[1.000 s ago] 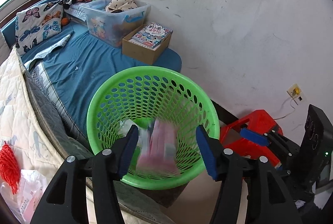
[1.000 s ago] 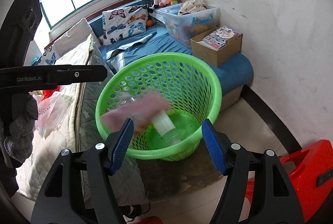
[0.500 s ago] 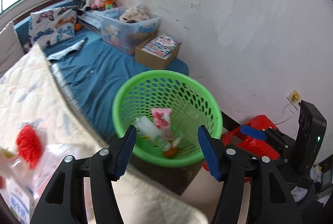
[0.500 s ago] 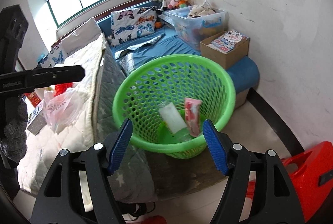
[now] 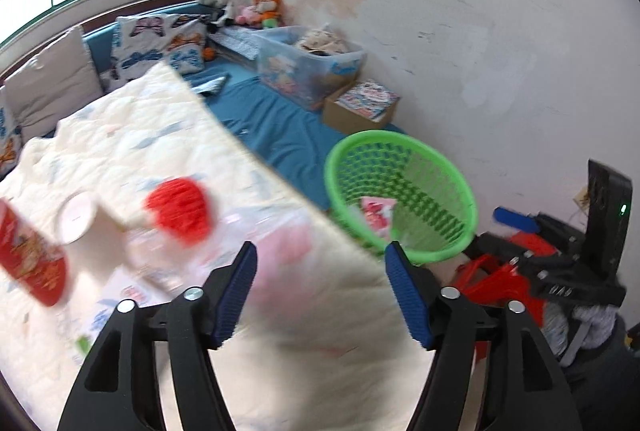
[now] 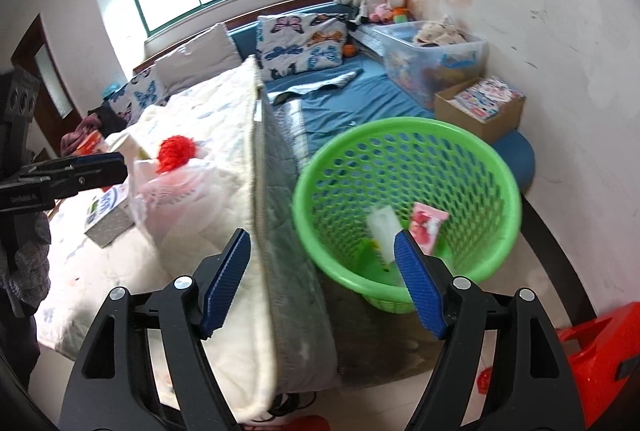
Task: Collect trash
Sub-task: 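Move both tools back toward the remaining trash on the bed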
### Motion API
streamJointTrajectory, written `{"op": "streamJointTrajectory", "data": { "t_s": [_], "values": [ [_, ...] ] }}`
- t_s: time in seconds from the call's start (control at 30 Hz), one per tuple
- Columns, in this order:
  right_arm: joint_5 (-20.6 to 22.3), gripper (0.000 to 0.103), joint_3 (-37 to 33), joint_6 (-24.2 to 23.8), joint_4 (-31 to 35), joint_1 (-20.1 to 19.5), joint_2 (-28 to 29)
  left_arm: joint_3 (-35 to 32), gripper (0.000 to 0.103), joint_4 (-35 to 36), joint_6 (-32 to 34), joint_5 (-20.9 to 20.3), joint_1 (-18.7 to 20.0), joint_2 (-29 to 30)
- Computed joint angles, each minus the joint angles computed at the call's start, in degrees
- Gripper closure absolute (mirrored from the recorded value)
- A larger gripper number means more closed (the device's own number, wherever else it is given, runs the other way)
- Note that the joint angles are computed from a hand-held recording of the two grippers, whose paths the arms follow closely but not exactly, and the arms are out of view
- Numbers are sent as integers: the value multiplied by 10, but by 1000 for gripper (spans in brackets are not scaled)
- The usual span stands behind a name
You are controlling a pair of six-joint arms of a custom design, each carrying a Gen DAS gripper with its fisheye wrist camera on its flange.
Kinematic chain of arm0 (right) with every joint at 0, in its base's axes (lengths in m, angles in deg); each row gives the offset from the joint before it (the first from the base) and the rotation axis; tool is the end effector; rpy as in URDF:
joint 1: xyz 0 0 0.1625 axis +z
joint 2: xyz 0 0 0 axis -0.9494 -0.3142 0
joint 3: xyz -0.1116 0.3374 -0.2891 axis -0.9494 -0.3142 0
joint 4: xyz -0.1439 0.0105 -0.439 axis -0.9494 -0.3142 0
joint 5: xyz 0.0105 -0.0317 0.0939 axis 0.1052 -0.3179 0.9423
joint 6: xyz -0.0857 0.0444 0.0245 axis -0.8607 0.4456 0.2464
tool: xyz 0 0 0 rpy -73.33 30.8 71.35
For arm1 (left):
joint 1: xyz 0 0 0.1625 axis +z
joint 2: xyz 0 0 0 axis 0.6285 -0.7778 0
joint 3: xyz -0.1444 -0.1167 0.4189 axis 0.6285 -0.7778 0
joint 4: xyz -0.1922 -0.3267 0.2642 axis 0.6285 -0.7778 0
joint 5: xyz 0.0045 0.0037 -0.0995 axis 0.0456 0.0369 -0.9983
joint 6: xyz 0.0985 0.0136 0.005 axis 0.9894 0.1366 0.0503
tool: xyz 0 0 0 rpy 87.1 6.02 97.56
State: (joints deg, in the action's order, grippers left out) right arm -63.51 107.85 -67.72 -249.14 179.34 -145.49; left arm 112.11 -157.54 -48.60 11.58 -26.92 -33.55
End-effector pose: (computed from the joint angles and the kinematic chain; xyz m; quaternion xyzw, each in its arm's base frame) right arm 0.1896 -0.2735 0.2723 0.2660 -0.8975 0.2994 0.1845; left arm -0.2819 -0.2652 0.2231 0.2180 0.8994 -0.2870 0.2474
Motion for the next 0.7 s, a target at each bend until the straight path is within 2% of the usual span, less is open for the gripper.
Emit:
{"op": "streamJointTrajectory", "data": {
  "t_s": [0.2, 0.37, 0.57, 0.7],
  "values": [
    [-5, 24, -13, 16, -12, 43, 51, 8, 28, 182, -86, 8, -22, -107],
    [-9, 22, -25, 27, -22, 74, 95, 12, 18, 288, -107, 1, -37, -178],
    [-8, 20, -42, 38, -25, 101, 139, 12, 13, 325, -87, -6, -16, -197],
    [-4, 18, -52, 40, -27, 112, 172, 17, 13, 316, -67, -5, 12, -197]
  ]
}}
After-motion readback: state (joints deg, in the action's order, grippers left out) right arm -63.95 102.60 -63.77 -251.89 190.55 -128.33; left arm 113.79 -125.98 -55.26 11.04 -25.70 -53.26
